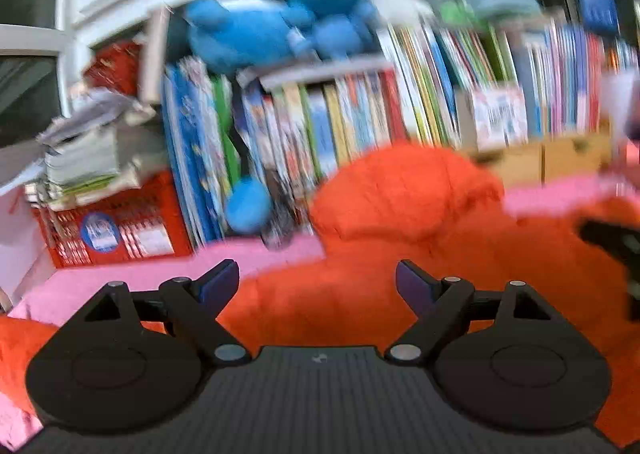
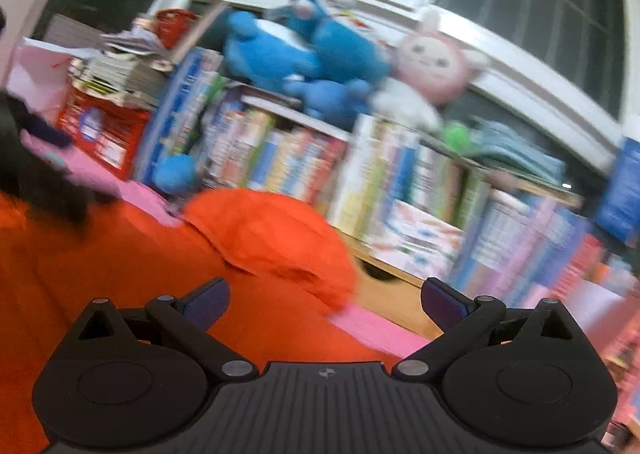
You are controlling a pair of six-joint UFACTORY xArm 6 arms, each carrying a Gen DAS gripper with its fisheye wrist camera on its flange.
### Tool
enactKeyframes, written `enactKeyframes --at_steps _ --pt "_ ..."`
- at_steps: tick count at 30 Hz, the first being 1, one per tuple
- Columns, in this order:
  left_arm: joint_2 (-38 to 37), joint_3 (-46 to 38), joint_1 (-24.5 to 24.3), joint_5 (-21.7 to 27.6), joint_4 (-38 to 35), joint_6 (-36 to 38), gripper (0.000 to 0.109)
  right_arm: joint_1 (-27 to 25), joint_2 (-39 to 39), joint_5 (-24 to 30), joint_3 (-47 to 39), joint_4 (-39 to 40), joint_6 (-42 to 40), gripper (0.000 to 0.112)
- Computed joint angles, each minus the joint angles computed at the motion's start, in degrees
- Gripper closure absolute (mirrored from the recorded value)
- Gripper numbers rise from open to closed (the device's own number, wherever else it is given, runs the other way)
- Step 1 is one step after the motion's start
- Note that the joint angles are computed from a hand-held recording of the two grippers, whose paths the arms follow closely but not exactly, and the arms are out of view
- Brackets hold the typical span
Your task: Fold clothes
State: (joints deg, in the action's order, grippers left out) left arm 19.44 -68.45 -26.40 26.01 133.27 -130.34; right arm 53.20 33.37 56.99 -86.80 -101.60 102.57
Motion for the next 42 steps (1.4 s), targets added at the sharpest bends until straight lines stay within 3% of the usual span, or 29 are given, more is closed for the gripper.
enactKeyframes --at_steps 5,7,10,16,24,28,30,32,34,38,42 --pt "5.86 -5.56 0.66 -2.91 -16.81 19.03 0.021 -3.23 9.26 -6.15 -12.94 8.06 -10.73 0.009" --pt "6.32 -5.91 0.59 -2.55 -17.45 20.75 0.021 -4.36 12.70 -7.19 -17.38 14.58 -17.97 0.010" --pt "7.03 -6.28 -0.04 -0.85 -18.14 23.68 0.021 -6.19 12.26 -10.16 -16.45 18.31 -17.49 0.010" --pt "8.12 -7.68 0.79 -1.66 -19.80 26.03 0.021 -6.32 8.11 -5.06 -10.28 18.98 -13.91 0.010" --pt "9.39 -9.84 4.24 -9.13 -25.01 27.15 0.012 -9.51 -3.27 -2.31 6.72 21.01 -1.28 0.010" --pt "10.48 -11.05 6.47 -13.85 -30.32 29.72 0.006 -11.16 -6.83 -2.21 10.87 24.25 3.84 0.010" --pt "11.32 -11.87 8.51 -18.36 -33.33 30.12 0.006 -10.73 -7.00 0.86 10.98 26.53 3.83 0.010" --pt "11.92 -12.33 9.83 -21.37 -35.14 30.26 0.006 -9.36 -6.09 7.38 9.18 30.16 3.22 0.010" --pt "11.95 -12.31 9.93 -21.66 -35.21 30.00 0.006 -7.90 -6.15 12.20 8.52 31.14 5.47 0.010" --pt "12.01 -12.33 9.97 -21.91 -35.05 29.37 0.006 -6.91 -12.05 2.38 14.01 19.62 20.56 0.009" --pt "12.01 -12.55 10.31 -22.69 -33.95 27.83 0.006 -9.86 -10.96 -18.77 10.90 5.47 32.67 0.009"
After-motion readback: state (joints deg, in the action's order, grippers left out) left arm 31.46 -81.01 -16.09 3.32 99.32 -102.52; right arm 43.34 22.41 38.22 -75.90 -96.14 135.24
